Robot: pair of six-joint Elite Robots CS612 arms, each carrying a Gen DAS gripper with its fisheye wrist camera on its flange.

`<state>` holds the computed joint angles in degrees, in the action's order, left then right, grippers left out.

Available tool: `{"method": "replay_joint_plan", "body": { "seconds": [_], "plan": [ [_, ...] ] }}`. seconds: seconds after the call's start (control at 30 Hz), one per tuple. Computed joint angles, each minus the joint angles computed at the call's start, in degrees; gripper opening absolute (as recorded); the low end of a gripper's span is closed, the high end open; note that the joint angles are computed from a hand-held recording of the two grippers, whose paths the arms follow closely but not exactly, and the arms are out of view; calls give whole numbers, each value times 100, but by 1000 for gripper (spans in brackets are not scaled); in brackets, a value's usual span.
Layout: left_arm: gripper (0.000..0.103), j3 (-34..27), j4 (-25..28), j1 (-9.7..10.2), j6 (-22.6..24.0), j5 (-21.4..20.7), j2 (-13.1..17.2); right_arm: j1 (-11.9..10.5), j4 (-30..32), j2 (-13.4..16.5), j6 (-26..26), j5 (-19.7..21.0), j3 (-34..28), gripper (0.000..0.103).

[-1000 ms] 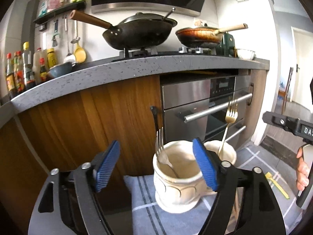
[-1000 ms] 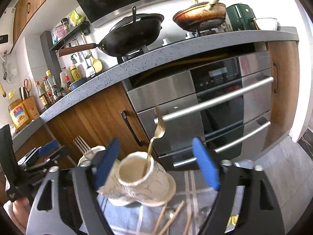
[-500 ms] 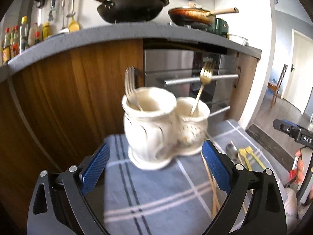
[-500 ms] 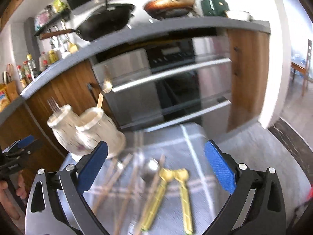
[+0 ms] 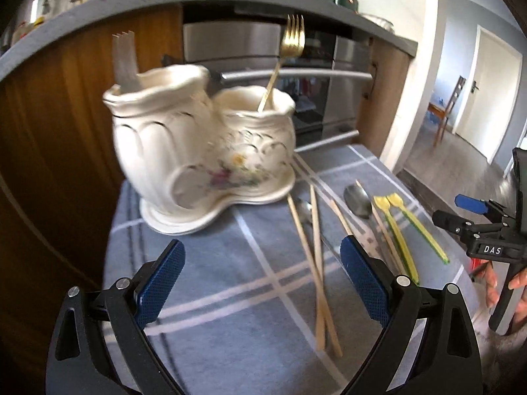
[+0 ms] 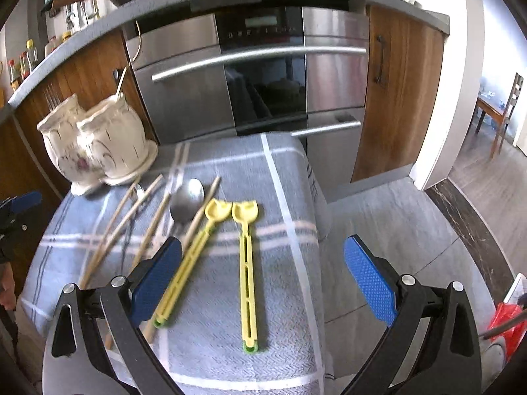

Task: Organize utensils
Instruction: 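Move both tools back down to the remaining utensils on the cloth, then grasp a wooden chopstick with the left tool while the right tool grasps a yellow spatula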

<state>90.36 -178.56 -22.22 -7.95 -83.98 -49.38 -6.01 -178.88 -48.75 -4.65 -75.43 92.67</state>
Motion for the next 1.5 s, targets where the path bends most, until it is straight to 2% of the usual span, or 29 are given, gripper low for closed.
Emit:
{"method": "replay_joint_plan", "body": {
  "seconds": [0.2,0.3,0.4,0.47,0.53,0.7,0.73,0.77,0.87,1.1,1.43,1.5],
  "plan": [
    [93,-308,535,-31,-51,-97,195,0,196,26,-134,40,-35,91],
    [92,-411,687,-21,-117,-196,265,17,283,36,-221,-10,-59,83],
    [86,-486,760,-30,-35,-245,309,32,374,48,-345,-15,-87,75],
    [74,-535,815,-42,23,-235,342,35,427,50,-423,-13,-99,69],
    [66,-612,941,-48,40,-220,379,38,467,59,-429,-25,-117,59],
    [46,-792,1175,-37,140,-383,469,43,637,67,-535,-16,-147,40],
    [38,-821,1223,-37,148,-405,480,43,667,65,-555,6,-148,37],
    [32,-852,1274,-31,139,-431,492,43,685,64,-570,25,-147,36],
    [24,-969,1465,-18,75,-486,544,52,756,71,-624,16,-170,32],
    [20,-1133,1641,-48,149,-402,639,101,892,115,-698,-171,-271,27],
    [20,-1491,1958,-25,56,-542,784,200,1066,214,-854,-410,-505,26],
    [16,-1545,2005,-27,39,-527,808,212,1072,225,-887,-396,-519,22]
  ]
}}
